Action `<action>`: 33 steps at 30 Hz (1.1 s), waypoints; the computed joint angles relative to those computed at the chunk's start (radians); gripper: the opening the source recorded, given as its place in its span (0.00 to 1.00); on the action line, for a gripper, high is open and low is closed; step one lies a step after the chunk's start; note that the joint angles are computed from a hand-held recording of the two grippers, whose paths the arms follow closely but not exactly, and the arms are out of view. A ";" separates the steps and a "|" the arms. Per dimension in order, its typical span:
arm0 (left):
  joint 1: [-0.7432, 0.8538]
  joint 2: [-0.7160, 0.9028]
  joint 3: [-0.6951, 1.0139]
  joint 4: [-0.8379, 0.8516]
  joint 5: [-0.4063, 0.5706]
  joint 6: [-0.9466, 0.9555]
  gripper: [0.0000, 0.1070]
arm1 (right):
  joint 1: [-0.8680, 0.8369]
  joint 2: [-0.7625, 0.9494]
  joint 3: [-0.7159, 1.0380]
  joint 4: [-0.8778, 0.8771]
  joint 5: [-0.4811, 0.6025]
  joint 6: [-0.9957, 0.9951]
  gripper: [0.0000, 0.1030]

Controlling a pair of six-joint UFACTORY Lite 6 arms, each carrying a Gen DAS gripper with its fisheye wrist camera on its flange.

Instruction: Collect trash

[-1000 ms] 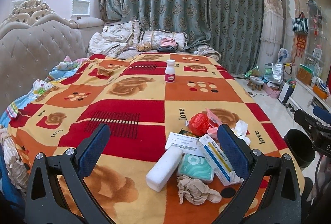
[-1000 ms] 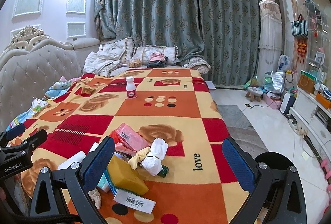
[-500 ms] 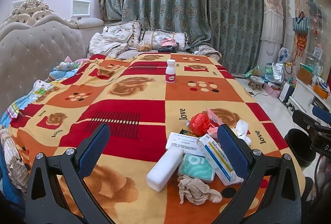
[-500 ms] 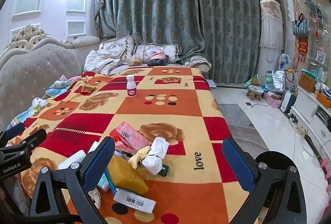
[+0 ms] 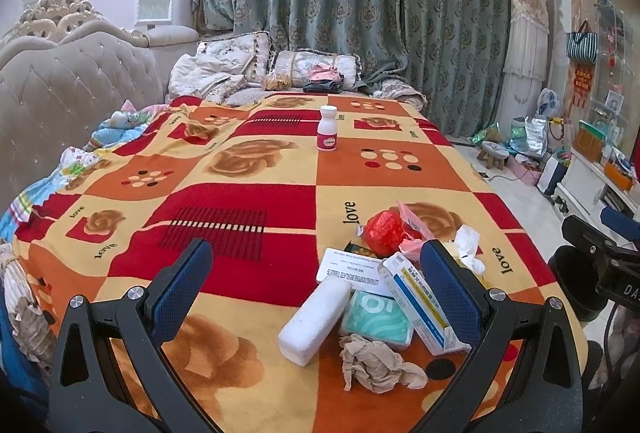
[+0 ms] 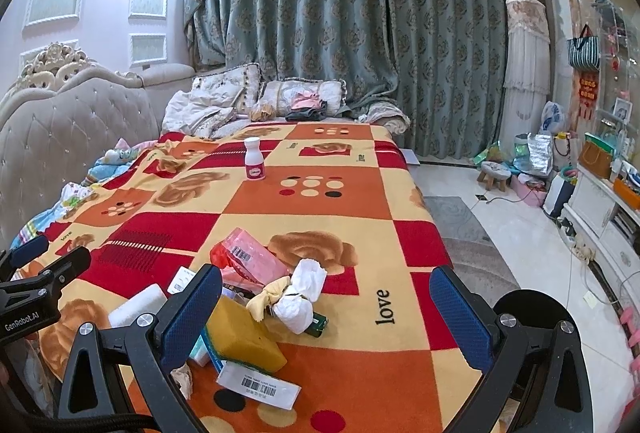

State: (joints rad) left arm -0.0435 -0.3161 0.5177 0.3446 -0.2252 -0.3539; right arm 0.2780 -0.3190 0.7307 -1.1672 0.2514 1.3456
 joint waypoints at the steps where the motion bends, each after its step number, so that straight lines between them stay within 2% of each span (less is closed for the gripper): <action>1: -0.002 0.008 0.005 -0.006 0.000 0.005 0.96 | -0.001 0.002 -0.004 -0.006 -0.003 0.007 1.00; 6: -0.007 0.021 0.001 -0.020 -0.007 0.020 0.96 | -0.013 0.025 -0.001 -0.020 -0.020 0.018 1.00; 23: -0.058 0.088 0.027 -0.201 -0.002 0.185 0.96 | -0.050 0.089 0.035 0.160 -0.051 -0.176 1.00; 33: -0.055 0.103 0.039 -0.187 0.000 0.177 0.96 | -0.081 0.109 0.049 0.273 -0.070 -0.295 1.00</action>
State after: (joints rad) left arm -0.0982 -0.2136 0.5570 0.1576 -0.2249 -0.1766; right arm 0.1973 -0.2096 0.7795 -0.8947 0.1817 1.0507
